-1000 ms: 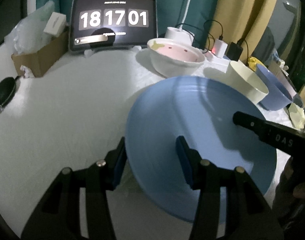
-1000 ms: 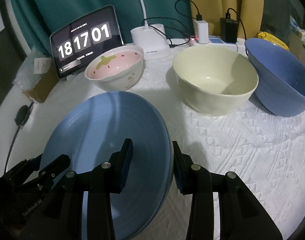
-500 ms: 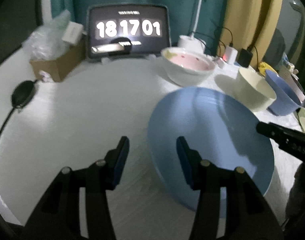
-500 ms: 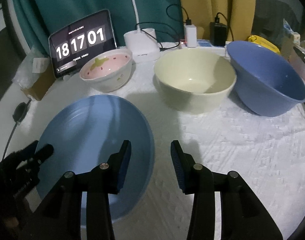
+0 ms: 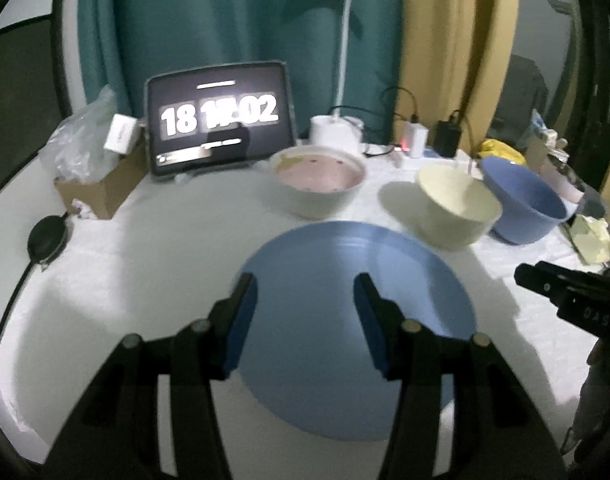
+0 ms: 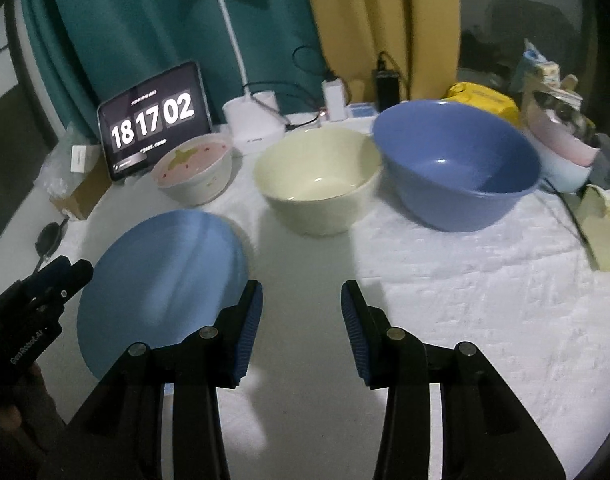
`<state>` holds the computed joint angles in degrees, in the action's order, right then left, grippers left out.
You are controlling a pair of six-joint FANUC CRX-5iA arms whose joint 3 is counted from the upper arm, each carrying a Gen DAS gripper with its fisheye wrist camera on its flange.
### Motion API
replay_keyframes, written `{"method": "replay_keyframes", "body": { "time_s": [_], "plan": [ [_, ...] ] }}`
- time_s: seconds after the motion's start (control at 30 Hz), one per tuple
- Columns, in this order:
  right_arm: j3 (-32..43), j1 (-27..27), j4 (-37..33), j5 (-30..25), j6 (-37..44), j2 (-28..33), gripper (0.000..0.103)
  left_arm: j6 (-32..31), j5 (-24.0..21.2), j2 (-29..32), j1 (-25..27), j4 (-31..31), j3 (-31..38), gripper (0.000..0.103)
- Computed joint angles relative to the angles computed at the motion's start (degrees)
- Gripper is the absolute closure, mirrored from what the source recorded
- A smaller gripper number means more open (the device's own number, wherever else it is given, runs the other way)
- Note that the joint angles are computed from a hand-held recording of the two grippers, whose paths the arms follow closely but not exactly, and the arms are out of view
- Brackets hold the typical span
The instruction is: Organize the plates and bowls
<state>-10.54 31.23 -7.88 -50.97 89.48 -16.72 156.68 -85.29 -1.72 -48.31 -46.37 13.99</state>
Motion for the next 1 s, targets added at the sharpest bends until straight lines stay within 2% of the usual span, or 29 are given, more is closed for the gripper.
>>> {"method": "replay_keyframes", "body": {
  "time_s": [0.37, 1.0],
  "plan": [
    [0.61, -7.30, -5.09, -0.69, 5.09, -1.28, 0.060, -3.99, -0.42, 5.48, -2.67, -0.76, 7.34, 0.050],
    [7.53, -22.23, -13.93, 0.11, 15.02, 3.14, 0.060, -16.40, 7.40, 17.62, -0.71, 5.97, 22.63, 0.049]
  ]
}}
